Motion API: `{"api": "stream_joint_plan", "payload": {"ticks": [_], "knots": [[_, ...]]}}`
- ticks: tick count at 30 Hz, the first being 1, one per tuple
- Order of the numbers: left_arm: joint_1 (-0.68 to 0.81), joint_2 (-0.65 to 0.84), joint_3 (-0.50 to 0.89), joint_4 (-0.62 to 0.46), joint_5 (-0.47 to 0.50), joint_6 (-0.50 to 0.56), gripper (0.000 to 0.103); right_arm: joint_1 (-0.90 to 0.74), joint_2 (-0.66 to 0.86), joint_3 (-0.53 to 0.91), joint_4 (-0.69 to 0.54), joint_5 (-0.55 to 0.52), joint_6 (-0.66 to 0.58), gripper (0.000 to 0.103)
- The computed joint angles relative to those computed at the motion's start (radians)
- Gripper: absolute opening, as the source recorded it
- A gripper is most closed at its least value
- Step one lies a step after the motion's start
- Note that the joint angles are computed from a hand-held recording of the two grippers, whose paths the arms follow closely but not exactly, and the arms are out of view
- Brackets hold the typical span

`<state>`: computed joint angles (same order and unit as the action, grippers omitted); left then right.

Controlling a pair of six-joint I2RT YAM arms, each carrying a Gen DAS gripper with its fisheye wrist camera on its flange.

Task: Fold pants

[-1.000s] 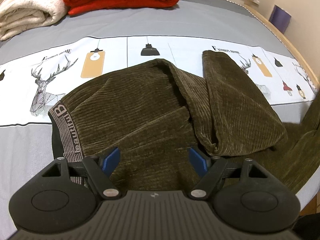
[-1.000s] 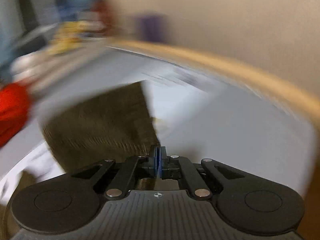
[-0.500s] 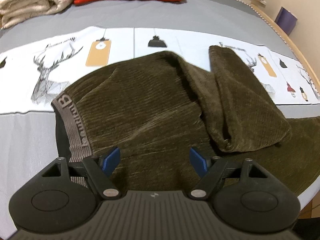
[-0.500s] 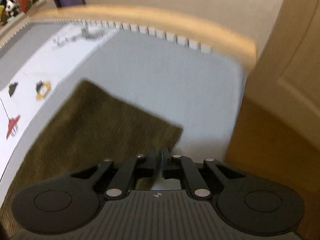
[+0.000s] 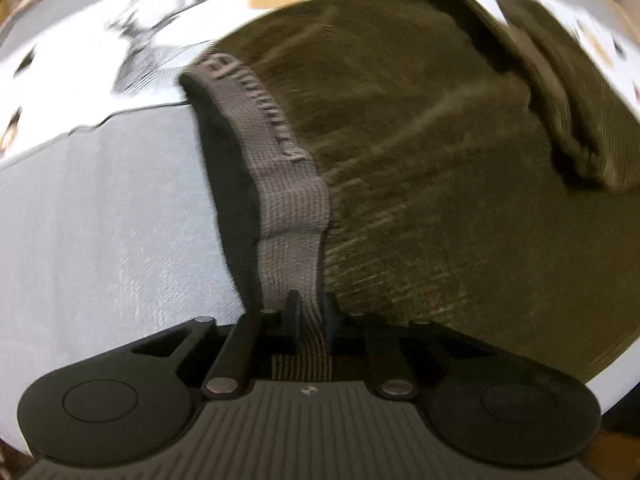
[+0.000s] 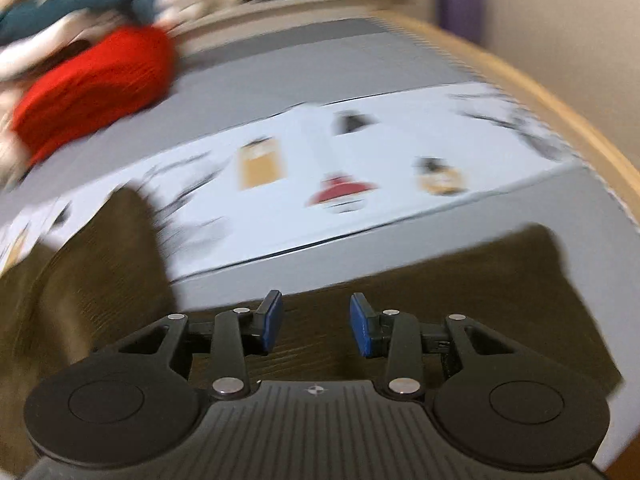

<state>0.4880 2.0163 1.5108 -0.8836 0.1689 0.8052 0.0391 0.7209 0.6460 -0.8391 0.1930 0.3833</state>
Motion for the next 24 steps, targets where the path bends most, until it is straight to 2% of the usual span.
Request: {"api": "stream_joint_plan", "payload": {"ticks": [1,3,4,5,7,9,11,15,17,19,20,21,23,24], "knots": [[0.011,0.013,0.043,-0.043,0.036,-0.009,0.019,0.062,0.04,0.016,0.016,0.013,0.016,0.039],[0.034,0.032,0.127,-0.096,0.129,-0.055,0.038,0.155,0.1,0.044,0.038,0.03,0.043,0.039],[0.043,0.043,0.169,-0.101,0.169,-0.099,0.055,0.207,0.132,0.063,0.042,0.052,0.069,0.039],[0.05,0.055,0.204,-0.095,0.202,-0.143,0.066,0.238,0.163,0.079,0.053,0.064,0.082,0.039],[0.051,0.092,0.267,-0.07,0.223,-0.237,0.072,0.279,0.211,0.105,0.072,0.079,0.112,0.039],[0.045,0.142,0.321,-0.042,0.223,-0.316,0.073,0.301,0.25,0.125,0.088,0.084,0.135,0.039],[0.043,0.192,0.346,-0.006,0.226,-0.368,0.079,0.3,0.281,0.136,0.115,0.077,0.14,0.039],[0.014,0.309,0.431,-0.012,0.143,-0.472,0.079,0.286,0.33,0.143,0.167,0.06,0.149,0.039],[-0.001,0.307,0.407,0.034,0.151,-0.451,0.08,0.27,0.372,0.15,0.201,0.043,0.144,0.039],[-0.024,0.299,0.366,0.09,0.101,-0.409,0.079,0.265,0.409,0.161,0.227,0.035,0.135,0.039],[-0.029,0.295,0.359,0.099,0.095,-0.387,0.066,0.264,0.427,0.167,0.237,0.033,0.133,0.039],[-0.031,0.288,0.347,0.11,0.107,-0.355,0.062,0.262,0.444,0.175,0.246,0.029,0.135,0.039],[-0.044,0.237,0.267,0.195,0.101,-0.302,0.026,0.257,0.476,0.187,0.264,0.019,0.144,0.039],[-0.048,0.196,0.207,0.271,0.091,-0.282,0.024,0.258,0.495,0.197,0.272,0.018,0.148,0.039]]}}
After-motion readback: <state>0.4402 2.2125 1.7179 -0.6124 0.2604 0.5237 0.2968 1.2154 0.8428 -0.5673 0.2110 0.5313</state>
